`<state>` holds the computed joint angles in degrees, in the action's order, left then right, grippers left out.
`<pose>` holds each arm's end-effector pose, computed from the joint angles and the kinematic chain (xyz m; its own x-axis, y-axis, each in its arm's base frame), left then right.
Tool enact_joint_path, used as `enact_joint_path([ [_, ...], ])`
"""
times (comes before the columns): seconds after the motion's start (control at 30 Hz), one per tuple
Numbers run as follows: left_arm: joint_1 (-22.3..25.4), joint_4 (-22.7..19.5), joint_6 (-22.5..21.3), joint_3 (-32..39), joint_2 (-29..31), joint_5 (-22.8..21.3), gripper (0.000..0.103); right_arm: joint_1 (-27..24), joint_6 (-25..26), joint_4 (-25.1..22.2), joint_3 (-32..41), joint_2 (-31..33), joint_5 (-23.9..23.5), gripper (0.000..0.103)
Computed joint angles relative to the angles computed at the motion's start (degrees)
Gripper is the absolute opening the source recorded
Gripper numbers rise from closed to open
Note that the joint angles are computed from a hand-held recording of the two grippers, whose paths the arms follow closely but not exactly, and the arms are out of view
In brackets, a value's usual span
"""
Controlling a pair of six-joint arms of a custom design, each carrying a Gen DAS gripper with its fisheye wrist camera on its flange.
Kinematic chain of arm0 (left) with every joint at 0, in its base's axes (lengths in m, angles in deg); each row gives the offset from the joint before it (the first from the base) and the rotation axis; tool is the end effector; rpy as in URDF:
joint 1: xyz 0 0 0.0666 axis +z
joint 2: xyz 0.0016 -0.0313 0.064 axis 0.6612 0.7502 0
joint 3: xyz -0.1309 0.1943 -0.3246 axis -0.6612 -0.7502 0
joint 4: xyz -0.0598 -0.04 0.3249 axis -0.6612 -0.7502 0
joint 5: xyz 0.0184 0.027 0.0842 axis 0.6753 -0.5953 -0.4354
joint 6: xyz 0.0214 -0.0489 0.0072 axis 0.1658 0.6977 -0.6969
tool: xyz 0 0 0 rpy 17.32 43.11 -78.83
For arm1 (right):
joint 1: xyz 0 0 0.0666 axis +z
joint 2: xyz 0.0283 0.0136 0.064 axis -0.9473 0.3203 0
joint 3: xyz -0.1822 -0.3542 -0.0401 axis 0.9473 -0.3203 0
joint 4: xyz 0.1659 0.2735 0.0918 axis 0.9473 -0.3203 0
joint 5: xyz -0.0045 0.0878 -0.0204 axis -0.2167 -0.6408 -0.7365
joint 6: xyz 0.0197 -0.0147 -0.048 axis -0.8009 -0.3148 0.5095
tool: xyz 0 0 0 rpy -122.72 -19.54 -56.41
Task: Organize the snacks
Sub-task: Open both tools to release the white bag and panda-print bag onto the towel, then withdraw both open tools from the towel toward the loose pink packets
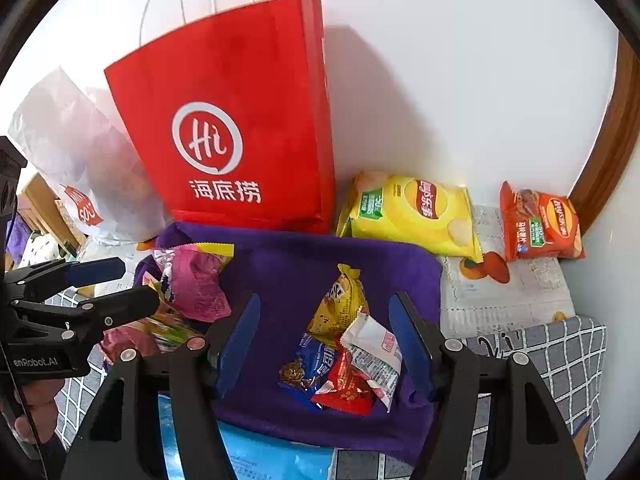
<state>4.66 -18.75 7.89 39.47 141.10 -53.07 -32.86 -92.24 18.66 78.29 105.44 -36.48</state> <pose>0.3068 -0.2188 0.3878 -0.8109 -0.2193 -0.5426 -0.1053 0.9667 -0.2333 0.3752 0.2938 0.3749 -0.7045 -0.3275 -0.6296 -0.4591 0.8868 0.0525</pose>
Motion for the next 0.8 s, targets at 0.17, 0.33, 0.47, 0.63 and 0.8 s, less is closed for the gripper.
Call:
enact_joint_path([
  [0.17,-1.15,-0.96,0.41,0.75,-1.28,-0.95,0.075,0.97,-1.54,-0.06,-2.11,-2.90,1.81,0.067],
  [0.33,-2.63,-3.22,1.68,1.91,-2.36,-2.34,0.075,2.18,-3.38,0.77,-5.71,-7.35,3.00,0.067],
  [0.47,-4.86,-5.00,2.62,3.01,-3.79,-5.73,0.075,3.30,-5.31,-0.49,-7.89,-10.82,4.55,0.067],
  [0.63,-8.37,-6.88,4.54,4.52,-5.83,-9.49,0.075,4.61,-7.54,0.28,-11.98,-16.67,7.25,0.067],
  [0.8,-12.30,-10.18,8.16,4.96,-6.99,-10.28,0.075,6.03,-9.67,-1.09,-14.32,-20.64,9.54,0.067],
])
